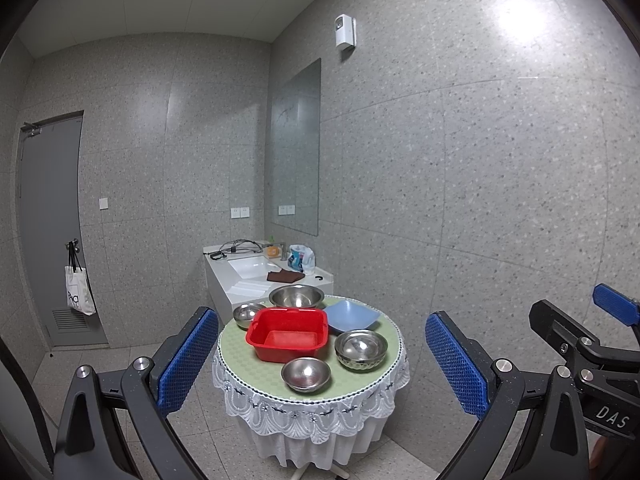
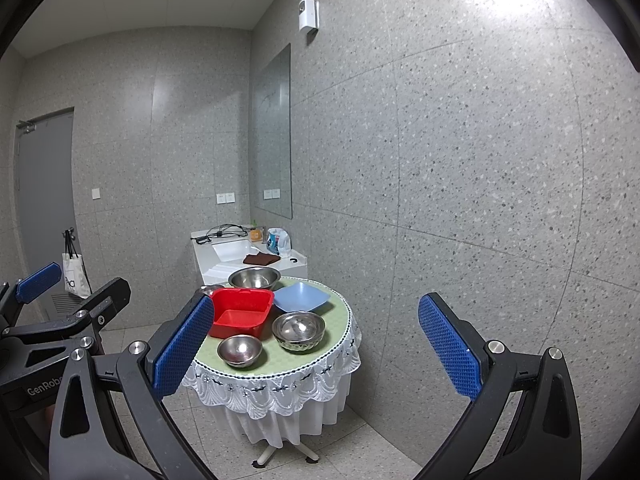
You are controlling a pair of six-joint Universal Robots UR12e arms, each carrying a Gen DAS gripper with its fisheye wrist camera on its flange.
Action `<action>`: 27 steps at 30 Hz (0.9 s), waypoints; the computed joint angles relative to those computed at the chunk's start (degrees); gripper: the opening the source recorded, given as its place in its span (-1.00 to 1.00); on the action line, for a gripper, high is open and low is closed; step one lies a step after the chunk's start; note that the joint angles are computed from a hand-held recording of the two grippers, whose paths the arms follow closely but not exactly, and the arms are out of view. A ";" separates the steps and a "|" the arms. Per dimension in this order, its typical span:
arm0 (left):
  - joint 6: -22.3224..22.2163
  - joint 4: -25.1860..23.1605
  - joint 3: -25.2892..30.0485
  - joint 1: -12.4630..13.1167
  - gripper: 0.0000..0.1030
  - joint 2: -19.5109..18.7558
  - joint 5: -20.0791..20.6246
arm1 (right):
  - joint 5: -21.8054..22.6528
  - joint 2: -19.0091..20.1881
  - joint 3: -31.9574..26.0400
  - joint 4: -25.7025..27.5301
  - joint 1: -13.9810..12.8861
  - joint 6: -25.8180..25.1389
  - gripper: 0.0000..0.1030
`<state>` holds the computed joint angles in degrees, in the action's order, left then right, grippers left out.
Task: Organize plates and bowls
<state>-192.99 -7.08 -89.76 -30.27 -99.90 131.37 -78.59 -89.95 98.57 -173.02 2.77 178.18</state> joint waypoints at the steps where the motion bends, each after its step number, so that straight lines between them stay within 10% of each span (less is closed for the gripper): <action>1: 0.03 -0.01 0.01 0.12 0.98 -0.01 -0.05 | 0.00 0.07 0.05 -0.13 0.06 0.04 1.00; 27: -0.62 -5.73 -1.59 9.55 0.99 -0.12 -10.56 | -4.22 7.03 -3.42 2.62 5.63 1.62 1.00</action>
<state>-193.60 -12.80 -91.36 -20.73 -100.02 120.80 -82.81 -82.92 95.15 -170.40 8.40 179.80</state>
